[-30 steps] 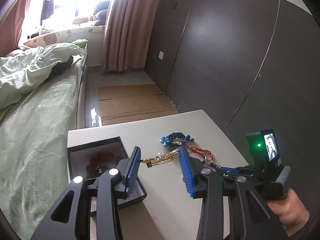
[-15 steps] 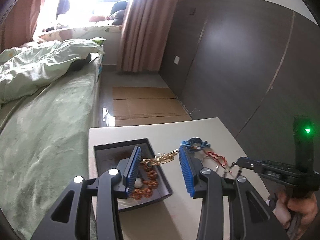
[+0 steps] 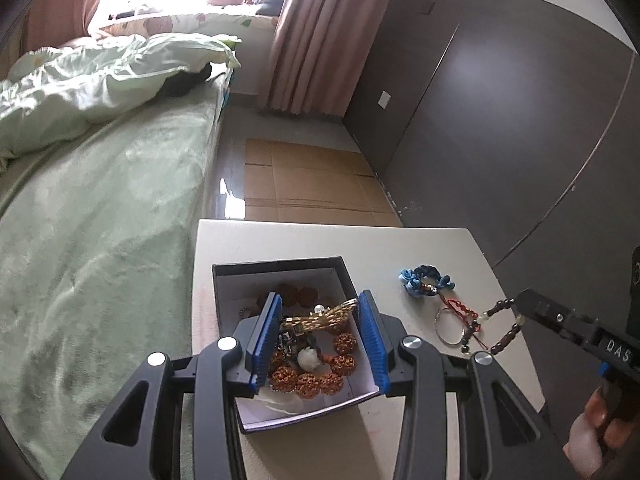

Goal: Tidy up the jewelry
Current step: 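Open the left gripper over the box while the right gripper lifts the bead bracelet toward it, then lower the bead bracelet into the box and open the right gripper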

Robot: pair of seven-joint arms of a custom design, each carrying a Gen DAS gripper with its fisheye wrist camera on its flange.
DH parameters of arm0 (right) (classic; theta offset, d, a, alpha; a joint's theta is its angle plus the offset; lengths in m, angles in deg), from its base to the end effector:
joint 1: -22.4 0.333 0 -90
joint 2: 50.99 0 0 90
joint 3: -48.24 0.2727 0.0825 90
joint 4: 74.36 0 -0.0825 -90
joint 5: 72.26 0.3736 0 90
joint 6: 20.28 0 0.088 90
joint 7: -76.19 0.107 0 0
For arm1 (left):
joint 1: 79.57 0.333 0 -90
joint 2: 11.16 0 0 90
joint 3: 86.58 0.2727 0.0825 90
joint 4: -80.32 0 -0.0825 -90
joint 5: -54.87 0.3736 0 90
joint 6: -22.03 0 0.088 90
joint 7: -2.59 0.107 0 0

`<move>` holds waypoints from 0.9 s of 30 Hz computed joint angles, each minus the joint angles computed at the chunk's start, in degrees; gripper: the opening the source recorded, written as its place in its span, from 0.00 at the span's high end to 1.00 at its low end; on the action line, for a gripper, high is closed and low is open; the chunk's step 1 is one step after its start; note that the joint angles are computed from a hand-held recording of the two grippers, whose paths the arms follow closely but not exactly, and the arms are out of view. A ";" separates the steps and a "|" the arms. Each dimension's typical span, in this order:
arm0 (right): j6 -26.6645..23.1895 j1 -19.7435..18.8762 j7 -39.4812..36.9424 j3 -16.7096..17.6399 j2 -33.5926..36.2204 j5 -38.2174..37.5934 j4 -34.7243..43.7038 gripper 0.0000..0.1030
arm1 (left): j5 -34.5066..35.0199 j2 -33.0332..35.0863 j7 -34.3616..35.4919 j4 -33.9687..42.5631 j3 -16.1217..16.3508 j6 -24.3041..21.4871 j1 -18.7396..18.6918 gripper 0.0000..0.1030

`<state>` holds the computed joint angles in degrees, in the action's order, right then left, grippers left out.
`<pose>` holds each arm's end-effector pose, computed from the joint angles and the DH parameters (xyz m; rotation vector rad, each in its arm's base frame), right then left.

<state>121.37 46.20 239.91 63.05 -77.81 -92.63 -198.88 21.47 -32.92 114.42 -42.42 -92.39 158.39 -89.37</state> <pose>0.3570 0.3128 0.6208 -1.2822 1.9322 -0.3510 0.4712 -0.1439 0.5908 -1.5953 2.3029 -1.1186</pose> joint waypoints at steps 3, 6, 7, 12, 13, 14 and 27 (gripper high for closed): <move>1.83 -0.11 0.31 0.04 1.79 -0.08 1.09 0.92 | -0.75 1.41 -0.56 0.91 0.23 -0.79 -0.03 0.61; 3.31 -0.04 0.38 -0.03 2.87 -0.19 1.78 0.92 | -1.45 2.44 -1.79 1.71 0.10 -0.57 0.32 0.22; 3.96 -0.03 0.33 -0.03 3.53 -0.29 2.30 0.92 | -1.87 2.02 -1.70 1.14 0.07 0.99 0.41 0.19; 7.26 0.30 0.16 -0.31 5.30 -0.34 3.29 0.92 | -1.05 1.32 -1.87 1.58 0.37 1.52 1.09 0.16; 7.90 0.30 0.18 -0.24 5.81 -0.48 3.70 0.92 | -0.34 1.29 -2.57 1.72 0.29 1.46 1.46 0.15; 8.52 0.33 0.21 -0.17 6.26 -0.61 4.04 0.92 | 0.40 1.21 -3.37 1.83 0.26 1.33 1.86 0.13; 15.16 0.54 3.17 0.99 14.63 -6.20 10.87 0.92 | 1.20 -0.81 -4.77 2.18 2.27 0.64 3.72 0.08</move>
